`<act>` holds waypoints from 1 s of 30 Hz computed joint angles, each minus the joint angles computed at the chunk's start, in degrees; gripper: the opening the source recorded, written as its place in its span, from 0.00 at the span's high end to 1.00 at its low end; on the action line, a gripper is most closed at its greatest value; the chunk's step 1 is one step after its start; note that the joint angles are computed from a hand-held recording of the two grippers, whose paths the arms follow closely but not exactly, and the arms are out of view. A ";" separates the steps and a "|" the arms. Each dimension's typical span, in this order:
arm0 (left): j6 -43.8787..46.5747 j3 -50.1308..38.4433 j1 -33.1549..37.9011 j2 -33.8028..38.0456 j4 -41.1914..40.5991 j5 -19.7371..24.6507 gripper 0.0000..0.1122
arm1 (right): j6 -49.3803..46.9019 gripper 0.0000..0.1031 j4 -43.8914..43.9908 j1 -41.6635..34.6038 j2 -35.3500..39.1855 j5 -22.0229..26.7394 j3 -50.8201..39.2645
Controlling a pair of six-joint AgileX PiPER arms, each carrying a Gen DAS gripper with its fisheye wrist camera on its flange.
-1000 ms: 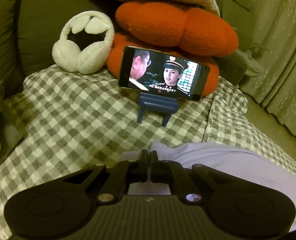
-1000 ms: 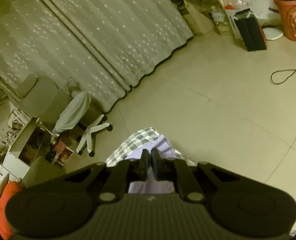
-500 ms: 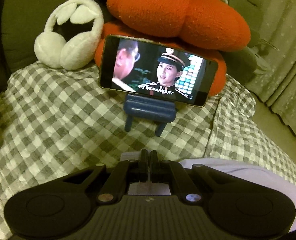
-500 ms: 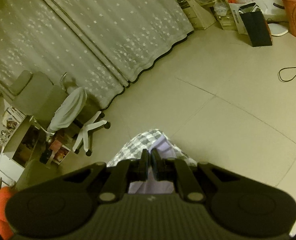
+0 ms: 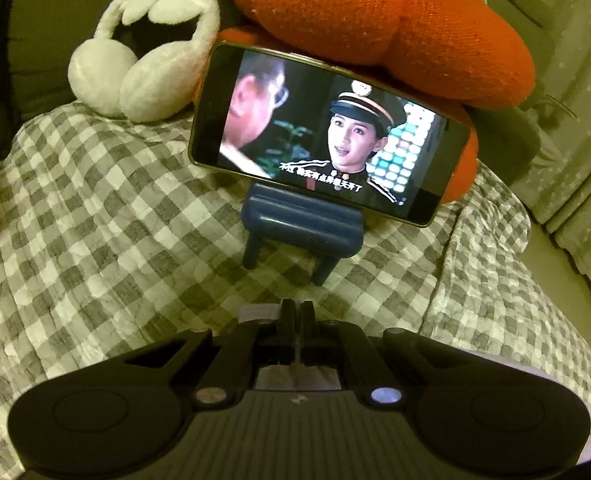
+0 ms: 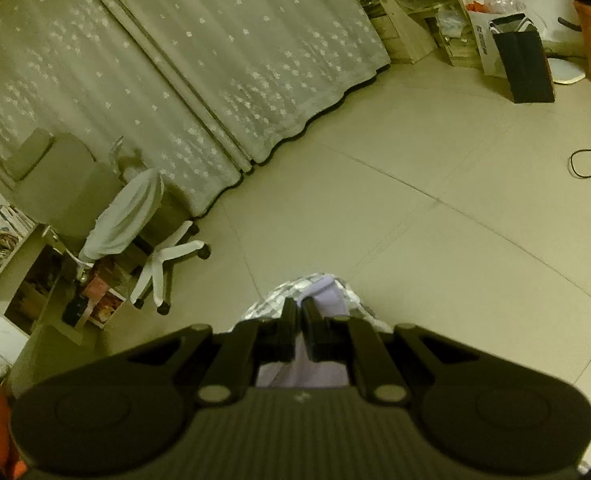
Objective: Fold clothes
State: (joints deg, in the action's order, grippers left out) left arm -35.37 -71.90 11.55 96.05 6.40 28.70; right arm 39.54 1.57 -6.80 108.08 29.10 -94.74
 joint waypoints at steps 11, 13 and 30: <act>-6.81 -0.38 -1.21 0.90 5.52 -0.59 0.99 | 2.00 0.95 -1.49 1.09 4.75 1.54 -4.09; -7.57 -0.28 -1.31 1.30 5.91 -0.88 0.99 | 2.33 0.95 -1.71 1.00 5.20 2.57 -4.88; -3.14 7.58 1.37 -4.04 0.23 -7.66 0.99 | -13.65 0.95 18.69 -7.78 -19.58 6.64 13.88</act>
State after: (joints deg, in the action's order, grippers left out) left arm -38.51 -64.32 12.93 92.01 6.62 21.04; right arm 25.89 20.26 -14.58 88.50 35.74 -80.86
